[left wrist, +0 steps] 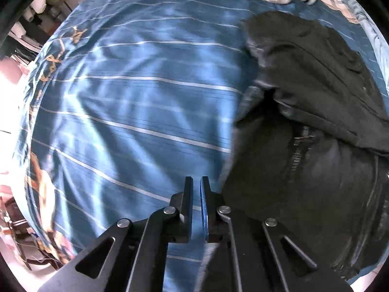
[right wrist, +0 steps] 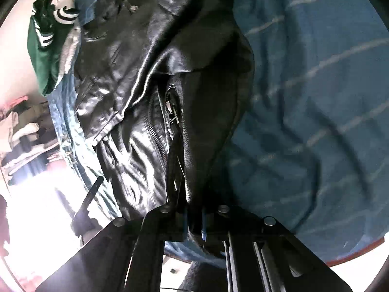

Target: Fold large clothes

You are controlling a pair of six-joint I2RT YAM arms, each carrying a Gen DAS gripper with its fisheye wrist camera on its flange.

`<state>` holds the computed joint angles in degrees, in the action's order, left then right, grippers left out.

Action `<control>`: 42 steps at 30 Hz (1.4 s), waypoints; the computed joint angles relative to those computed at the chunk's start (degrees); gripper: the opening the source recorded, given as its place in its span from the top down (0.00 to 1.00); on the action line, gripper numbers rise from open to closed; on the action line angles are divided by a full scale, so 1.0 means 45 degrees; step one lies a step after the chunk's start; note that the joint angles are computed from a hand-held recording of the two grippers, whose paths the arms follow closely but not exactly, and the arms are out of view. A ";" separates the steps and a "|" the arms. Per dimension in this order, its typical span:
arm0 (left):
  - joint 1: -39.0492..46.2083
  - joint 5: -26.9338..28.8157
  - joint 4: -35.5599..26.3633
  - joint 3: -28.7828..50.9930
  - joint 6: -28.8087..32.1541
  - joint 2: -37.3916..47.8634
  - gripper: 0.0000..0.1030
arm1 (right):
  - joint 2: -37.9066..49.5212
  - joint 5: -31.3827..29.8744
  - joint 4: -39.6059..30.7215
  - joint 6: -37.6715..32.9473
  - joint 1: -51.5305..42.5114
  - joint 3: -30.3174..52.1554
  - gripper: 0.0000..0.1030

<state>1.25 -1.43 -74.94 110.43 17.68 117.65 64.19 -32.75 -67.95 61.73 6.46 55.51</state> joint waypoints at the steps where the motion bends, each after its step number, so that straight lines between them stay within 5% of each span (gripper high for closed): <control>1: 0.0132 -0.0077 -0.0172 0.0353 0.0148 0.0268 0.96 | -0.0179 0.0525 -0.0424 0.0250 0.0377 0.0062 0.93; 4: 0.0492 0.0459 -0.1341 0.1980 -0.0245 0.1307 0.92 | 0.0869 0.3240 -0.2372 0.0228 0.2011 -0.0167 0.90; 8: 0.0046 0.1315 -0.1708 0.2857 -0.0235 0.1800 0.89 | 0.0502 0.2371 -0.2229 0.0665 0.1129 -0.1743 0.79; 10: -0.0551 0.1017 -0.1168 0.2147 -0.0434 0.1410 0.53 | 0.0282 0.2643 -0.3042 0.0629 0.0764 -0.1107 0.70; 11: -0.0895 0.0828 -0.0781 0.1609 -0.0494 0.1175 0.10 | 0.0073 0.2981 -0.3313 0.0761 0.0715 -0.0599 0.63; 12: -0.1224 0.0570 -0.0360 0.1026 -0.0620 0.0931 0.00 | 0.0212 0.3288 -0.3420 0.0995 0.0887 -0.0081 0.56; 14: -0.1966 -0.0200 0.0733 -0.0382 -0.0885 0.0398 0.00 | 0.0433 0.4164 -0.3763 0.0743 0.0890 0.1018 0.47; 18: -0.3261 -0.1857 0.2753 -0.2854 -0.1168 -0.0025 0.00 | 0.2030 0.5383 -0.3152 -0.0991 0.0489 0.1895 0.45; 20: -0.3116 -0.1576 0.3060 -0.3047 -0.1378 0.0010 0.00 | 0.2573 0.5532 -0.2605 -0.1697 -0.0082 0.1734 0.55; 21: -0.3026 -0.1405 0.3010 -0.2977 -0.1488 0.0079 0.00 | 0.2629 0.5793 -0.2447 -0.1846 -0.0289 0.1594 0.79; 30: -0.1357 0.0387 0.4383 -0.5018 -0.1369 -0.0838 0.00 | 0.3846 0.6391 -0.2911 -0.1456 0.0234 0.1885 0.77; 35: -0.1139 0.0570 0.5566 -0.6767 -0.1535 -0.2024 0.00 | 0.4941 0.6270 -0.2938 -0.1724 0.0483 0.2593 0.67; 38: -0.1232 0.0088 0.4878 -0.6496 -0.1492 -0.2185 0.00 | 0.5428 0.6359 -0.3842 -0.1978 0.0446 0.3521 0.62; 42: -0.2561 -0.1911 0.4268 -0.6227 -0.1965 -0.2770 0.00 | 0.7140 0.7599 -0.4861 -0.1894 0.1484 0.6543 0.35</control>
